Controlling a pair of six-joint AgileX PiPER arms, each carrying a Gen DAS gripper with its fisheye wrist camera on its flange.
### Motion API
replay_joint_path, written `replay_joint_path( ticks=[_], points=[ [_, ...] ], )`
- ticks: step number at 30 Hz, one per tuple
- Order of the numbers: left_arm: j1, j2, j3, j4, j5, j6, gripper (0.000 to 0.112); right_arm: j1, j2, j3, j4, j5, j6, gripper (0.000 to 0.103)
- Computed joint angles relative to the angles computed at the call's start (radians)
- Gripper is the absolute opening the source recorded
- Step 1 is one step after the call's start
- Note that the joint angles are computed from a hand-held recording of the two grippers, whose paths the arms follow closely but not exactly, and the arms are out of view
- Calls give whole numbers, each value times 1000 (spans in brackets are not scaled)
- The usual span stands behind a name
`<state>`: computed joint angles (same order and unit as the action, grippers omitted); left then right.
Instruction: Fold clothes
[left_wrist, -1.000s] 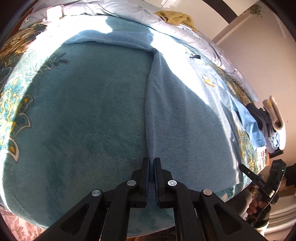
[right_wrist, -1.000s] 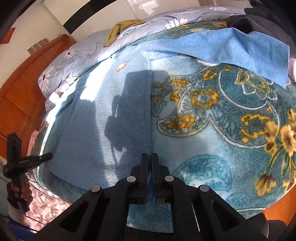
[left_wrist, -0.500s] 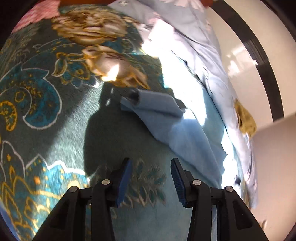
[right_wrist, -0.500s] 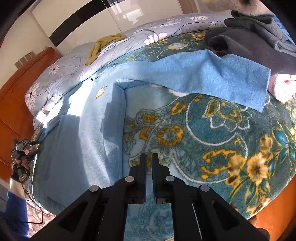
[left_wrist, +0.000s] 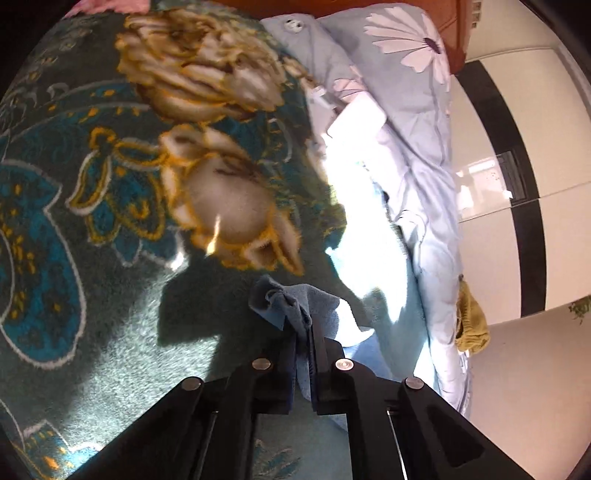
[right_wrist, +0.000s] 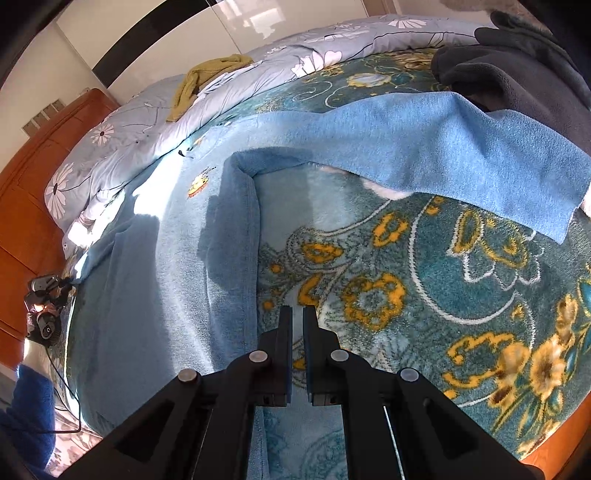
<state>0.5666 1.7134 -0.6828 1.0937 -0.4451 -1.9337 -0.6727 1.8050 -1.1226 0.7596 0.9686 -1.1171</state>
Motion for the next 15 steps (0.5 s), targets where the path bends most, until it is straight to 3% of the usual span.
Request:
replay_joint_path(
  ticks=[5, 9, 11, 14, 15],
  points=[
    [-38, -113, -17, -70, 82, 164, 6, 14, 5, -12, 6, -1, 5, 4],
    [-43, 44, -96, 87, 183, 3, 6, 40, 28, -11, -2, -14, 19, 4],
    [4, 114, -86, 46, 102, 6, 6, 51, 38, -21, -6, -13, 28, 4],
    [65, 128, -2, -112, -57, 155, 8, 68, 42, -51, 15, 3, 27, 4],
    [85, 127, 18, -106, -105, 158, 14, 81, 46, -64, 24, 9, 29, 4]
  ],
)
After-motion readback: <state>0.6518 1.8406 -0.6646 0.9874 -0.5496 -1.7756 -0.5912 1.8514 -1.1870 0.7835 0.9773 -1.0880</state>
